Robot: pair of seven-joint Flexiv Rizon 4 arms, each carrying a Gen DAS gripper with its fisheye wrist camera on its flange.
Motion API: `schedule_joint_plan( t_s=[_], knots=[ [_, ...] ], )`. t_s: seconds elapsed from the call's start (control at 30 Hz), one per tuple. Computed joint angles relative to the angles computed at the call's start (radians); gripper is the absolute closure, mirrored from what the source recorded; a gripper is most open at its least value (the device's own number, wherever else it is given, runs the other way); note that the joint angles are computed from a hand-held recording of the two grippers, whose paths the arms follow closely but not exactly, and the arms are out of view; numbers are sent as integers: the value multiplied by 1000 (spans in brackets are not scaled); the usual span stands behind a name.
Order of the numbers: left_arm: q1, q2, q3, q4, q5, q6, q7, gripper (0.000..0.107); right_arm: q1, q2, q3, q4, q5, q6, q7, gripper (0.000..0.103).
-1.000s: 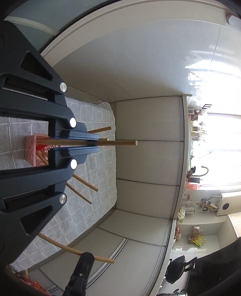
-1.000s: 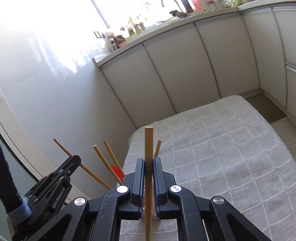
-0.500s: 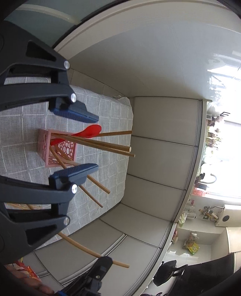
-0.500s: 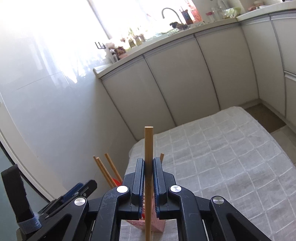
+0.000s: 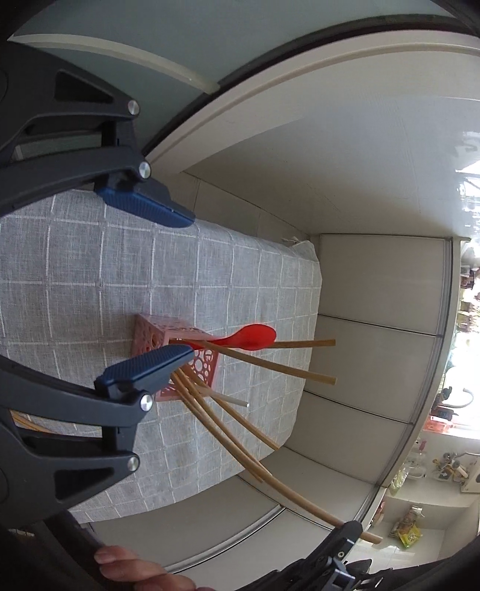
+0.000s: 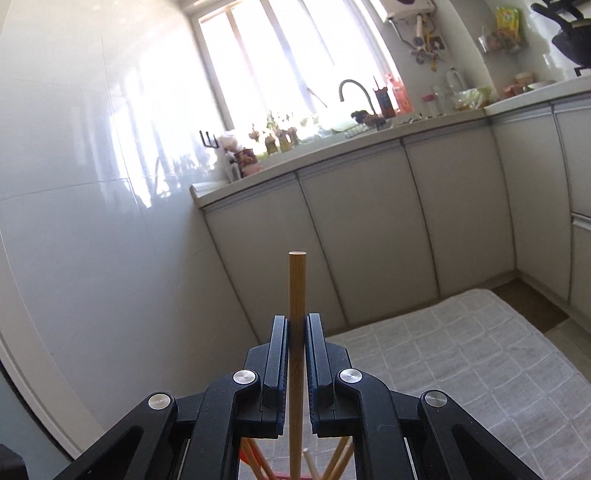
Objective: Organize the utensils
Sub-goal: 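Lower the right tool's chopstick into the pink holder and open, then grasp one of the last two chopsticks with the left tool and lift it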
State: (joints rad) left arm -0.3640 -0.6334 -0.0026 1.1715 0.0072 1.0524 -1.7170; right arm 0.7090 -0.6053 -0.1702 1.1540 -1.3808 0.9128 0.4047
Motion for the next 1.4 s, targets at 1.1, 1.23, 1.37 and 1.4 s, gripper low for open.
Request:
schedule_joint_plan(
  t_s=[1.1,1.23,1.37,1.4],
  knots=[
    [-10,0,-53,-19,-33,-152,109,26,-39,179,123,280,314,2,-196,30],
    [-28,-3,-61,-21,-32,-192,144,25,-79,237,192,372,385,-47,-235,29],
    [-57,-16,-53,-42,-10,-259,166,25,-125,280,248,452,498,-61,-265,28],
    [-65,-23,-53,-52,-3,-278,173,25,-134,288,261,464,536,-74,-283,27]
  ],
)
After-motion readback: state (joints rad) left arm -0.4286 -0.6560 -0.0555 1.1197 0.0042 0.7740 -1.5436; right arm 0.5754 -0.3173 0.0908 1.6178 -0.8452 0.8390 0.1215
